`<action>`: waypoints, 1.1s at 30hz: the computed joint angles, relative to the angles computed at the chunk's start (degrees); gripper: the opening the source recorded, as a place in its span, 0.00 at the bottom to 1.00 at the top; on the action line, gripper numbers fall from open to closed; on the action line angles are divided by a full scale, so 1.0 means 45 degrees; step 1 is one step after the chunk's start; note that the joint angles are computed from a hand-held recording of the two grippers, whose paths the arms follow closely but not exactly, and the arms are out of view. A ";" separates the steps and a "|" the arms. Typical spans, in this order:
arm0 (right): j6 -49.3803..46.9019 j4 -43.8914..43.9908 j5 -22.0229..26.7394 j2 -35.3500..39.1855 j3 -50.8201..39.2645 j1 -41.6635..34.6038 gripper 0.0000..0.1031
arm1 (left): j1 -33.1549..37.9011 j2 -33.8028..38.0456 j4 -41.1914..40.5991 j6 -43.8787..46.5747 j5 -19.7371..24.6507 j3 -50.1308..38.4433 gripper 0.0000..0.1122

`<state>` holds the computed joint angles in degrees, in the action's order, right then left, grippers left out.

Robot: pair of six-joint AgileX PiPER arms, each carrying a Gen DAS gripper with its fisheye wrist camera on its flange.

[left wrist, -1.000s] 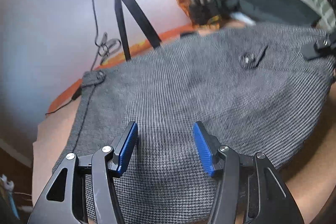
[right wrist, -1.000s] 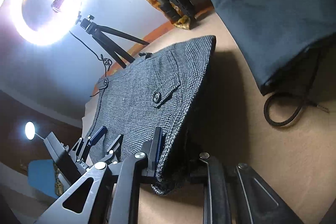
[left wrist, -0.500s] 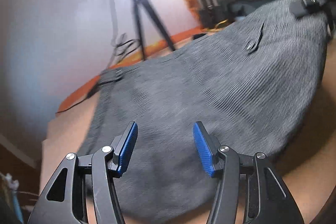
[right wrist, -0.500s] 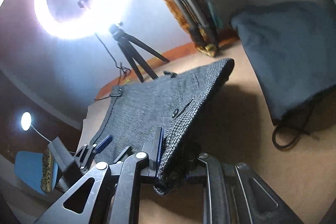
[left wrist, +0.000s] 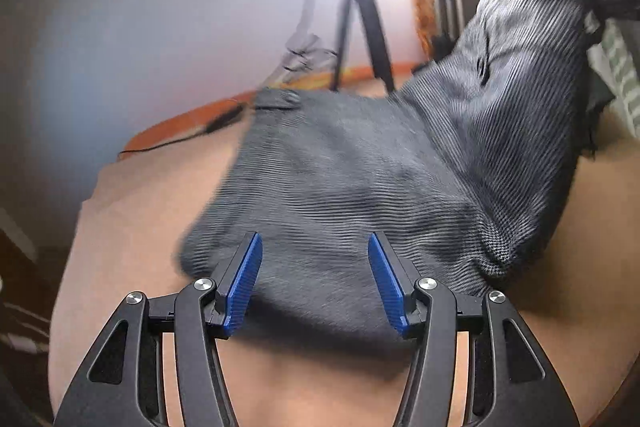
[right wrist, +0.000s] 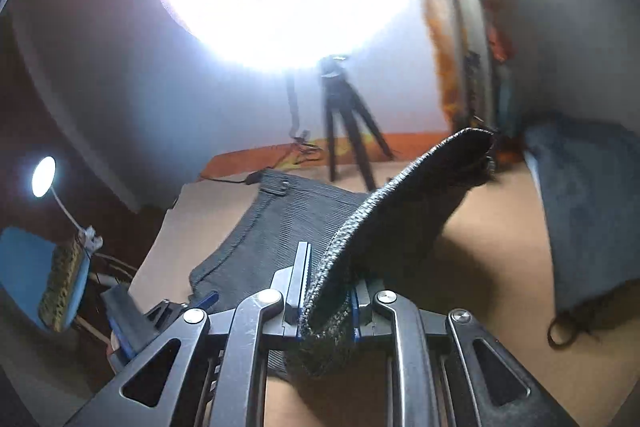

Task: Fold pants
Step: 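Lower the folded trousers with the right gripper and press with the left gripper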

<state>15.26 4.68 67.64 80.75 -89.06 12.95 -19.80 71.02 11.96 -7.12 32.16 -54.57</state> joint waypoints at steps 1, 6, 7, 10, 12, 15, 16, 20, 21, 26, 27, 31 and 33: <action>0.0204 -0.0315 0.0022 0.0326 -0.0371 0.0524 0.14 | 0.0589 -0.0431 -0.0436 0.0502 0.0011 0.0146 0.48; 0.0750 -0.1138 0.0076 0.2469 -0.2207 0.2704 0.13 | 0.3993 -0.1634 -0.3925 0.4124 0.0453 0.0250 0.48; 0.0793 -0.1245 0.0067 0.2838 -0.2458 0.3028 0.13 | 0.4771 -0.1800 -0.4686 0.4960 0.0590 0.0254 0.48; 0.0763 -0.1342 0.0069 0.4300 -0.3368 0.4067 0.11 | 0.6573 -0.2056 -0.6176 0.6666 0.0995 0.0310 0.48; 0.0743 -0.1309 0.0063 0.5113 -0.3809 0.4529 0.10 | 0.7409 -0.2034 -0.6821 0.7497 0.1156 0.0372 0.48; 0.0898 -0.1480 0.0103 0.6630 -0.4630 0.5306 0.09 | 0.8193 -0.2026 -0.7410 0.8255 0.1322 0.0510 0.48; 0.0932 -0.1488 0.0109 0.7057 -0.4822 0.5499 0.09 | 0.8384 -0.2039 -0.7531 0.8439 0.1350 0.0580 0.48; 0.1066 -0.1685 0.0259 0.8338 -0.5533 0.6046 0.09 | 0.8710 -0.2146 -0.7757 0.8631 0.1477 0.0680 0.48; 0.1126 -0.1715 0.0220 0.8568 -0.5580 0.6109 0.10 | 0.8784 -0.2155 -0.7919 0.8729 0.1542 0.0675 0.48; -0.0050 0.0103 -0.0930 0.8217 -0.4536 0.5484 0.39 | 0.9071 -0.2375 -0.8283 0.8971 0.2218 0.0320 0.48; -0.0586 0.0939 -0.1133 0.7933 -0.4238 0.5210 0.42 | 0.9152 -0.2387 -0.8438 0.9061 0.2300 0.0273 0.48; -0.2057 0.3263 -0.2112 0.6130 -0.2535 0.4150 0.48 | 0.8822 -0.2280 -0.8658 0.8718 0.2341 0.0077 0.48; -0.2287 0.3460 -0.2420 0.5194 -0.1694 0.3662 0.51 | 0.8423 -0.2163 -0.8656 0.8417 0.2321 -0.0048 0.48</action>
